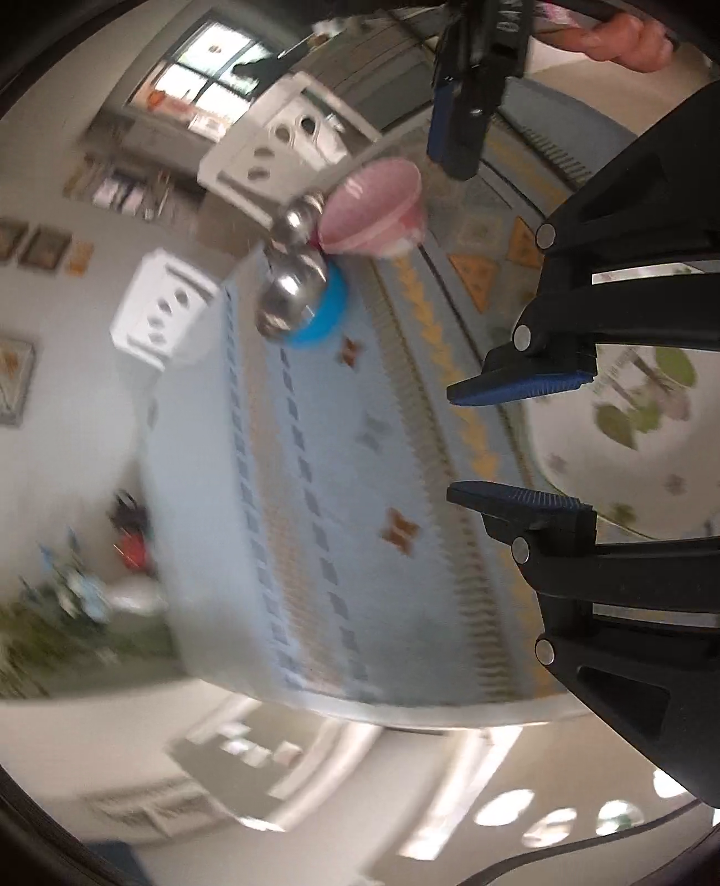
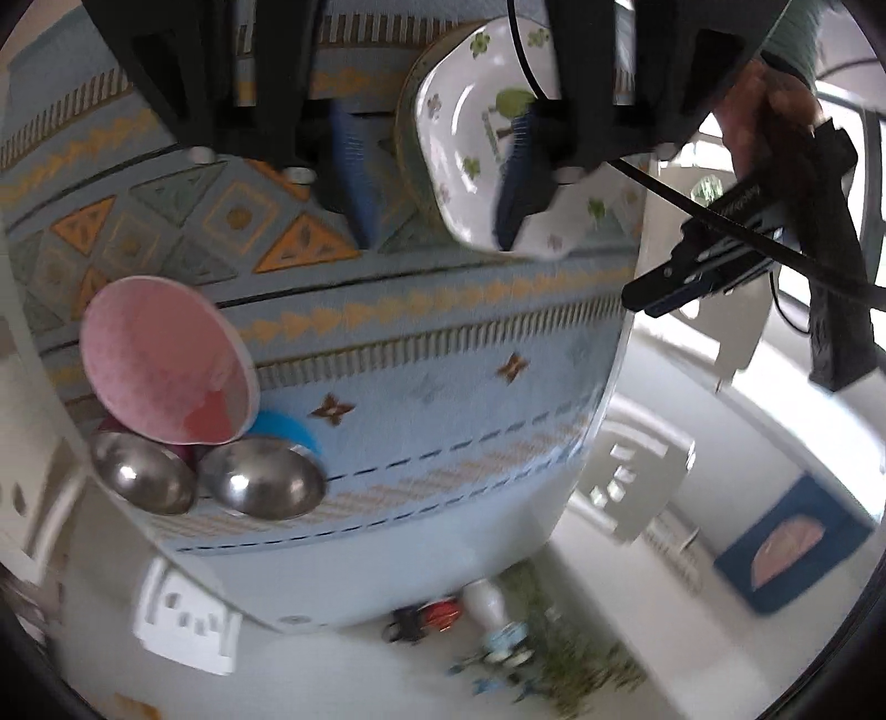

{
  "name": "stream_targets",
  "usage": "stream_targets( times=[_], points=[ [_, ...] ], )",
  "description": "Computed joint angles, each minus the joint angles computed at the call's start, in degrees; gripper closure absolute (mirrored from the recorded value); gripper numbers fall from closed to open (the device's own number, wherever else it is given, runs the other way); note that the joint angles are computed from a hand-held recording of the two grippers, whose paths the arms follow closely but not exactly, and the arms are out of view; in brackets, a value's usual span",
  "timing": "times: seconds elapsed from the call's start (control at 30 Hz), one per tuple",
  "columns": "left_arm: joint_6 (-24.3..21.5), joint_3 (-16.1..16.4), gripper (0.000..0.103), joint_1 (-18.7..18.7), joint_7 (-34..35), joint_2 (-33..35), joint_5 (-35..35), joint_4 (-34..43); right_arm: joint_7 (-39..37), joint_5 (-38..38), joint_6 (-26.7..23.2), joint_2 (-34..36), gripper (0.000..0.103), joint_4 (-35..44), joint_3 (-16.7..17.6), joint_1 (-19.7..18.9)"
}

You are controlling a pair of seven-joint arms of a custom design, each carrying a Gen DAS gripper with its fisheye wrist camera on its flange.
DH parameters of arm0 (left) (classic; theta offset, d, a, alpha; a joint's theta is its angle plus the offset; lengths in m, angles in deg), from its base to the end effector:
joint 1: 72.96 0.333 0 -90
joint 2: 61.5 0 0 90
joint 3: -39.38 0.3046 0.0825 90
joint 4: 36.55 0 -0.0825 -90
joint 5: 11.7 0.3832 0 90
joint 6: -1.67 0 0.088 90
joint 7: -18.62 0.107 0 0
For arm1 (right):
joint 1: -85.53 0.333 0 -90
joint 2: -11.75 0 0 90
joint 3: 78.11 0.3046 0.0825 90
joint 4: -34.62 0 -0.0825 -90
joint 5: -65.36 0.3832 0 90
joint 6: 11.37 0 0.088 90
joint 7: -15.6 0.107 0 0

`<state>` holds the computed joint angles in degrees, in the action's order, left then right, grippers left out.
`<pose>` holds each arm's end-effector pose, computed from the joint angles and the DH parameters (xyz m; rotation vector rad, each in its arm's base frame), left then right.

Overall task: Organize plates and bowls
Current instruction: 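Open the left gripper and withdraw it from the plate stack, then move the left gripper to the pink cartoon bowl and grasp its rim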

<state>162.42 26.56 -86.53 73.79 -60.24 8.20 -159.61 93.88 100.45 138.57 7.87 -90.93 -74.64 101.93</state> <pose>0.5169 -0.2740 0.4520 -1.7542 2.0230 -0.7736 0.5283 0.1776 0.4554 -1.8523 1.6874 0.0120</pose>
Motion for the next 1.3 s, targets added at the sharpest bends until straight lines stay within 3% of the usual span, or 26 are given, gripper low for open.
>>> stream_targets(
  times=[0.23,0.33,0.47,0.57,0.63,0.8,0.9,1.07,1.3],
  points=[
    [0.52,-2.16,0.077,-1.12,7.81,5.39,-10.54,7.99,1.28,0.28,1.99,-1.96,0.052,-0.46,-2.22,-2.65],
    [0.01,-1.33,0.077,-3.22,2.63,7.76,-7.36,11.71,-0.03,0.00,1.69,-1.02,0.051,1.00,-3.33,-4.18],
    [-5.74,-0.27,0.073,-6.62,-6.04,12.70,-1.36,19.33,-1.00,-3.74,-0.97,2.14,0.051,4.13,-4.45,-6.88],
    [-8.84,-2.08,0.063,-7.26,-7.10,18.08,-4.78,25.59,-2.89,-6.54,-5.79,6.19,0.051,8.10,-5.45,-9.37],
    [-10.28,-2.95,0.063,-8.39,-7.46,22.86,-6.89,30.77,-4.30,-7.61,-9.35,9.10,0.051,10.87,-6.00,-11.23],
    [-17.87,-1.28,0.060,-13.26,-11.03,32.99,-6.08,44.39,-10.10,-3.57,-16.43,15.90,0.051,17.65,-6.18,-16.16],
    [-19.15,0.70,0.060,-15.33,-16.50,37.20,-5.93,49.22,-12.71,-4.23,-19.96,19.73,0.051,21.75,-5.81,-17.62],
    [-24.18,2.89,0.061,-17.86,-22.80,43.00,-3.85,56.91,-16.47,-7.19,-22.75,25.22,0.051,27.42,-4.91,-18.17],
    [-29.57,4.11,0.062,-19.75,-25.59,50.44,-2.59,66.86,-19.78,-8.43,-20.11,28.97,0.051,29.29,-3.96,-18.01]
  ],
)
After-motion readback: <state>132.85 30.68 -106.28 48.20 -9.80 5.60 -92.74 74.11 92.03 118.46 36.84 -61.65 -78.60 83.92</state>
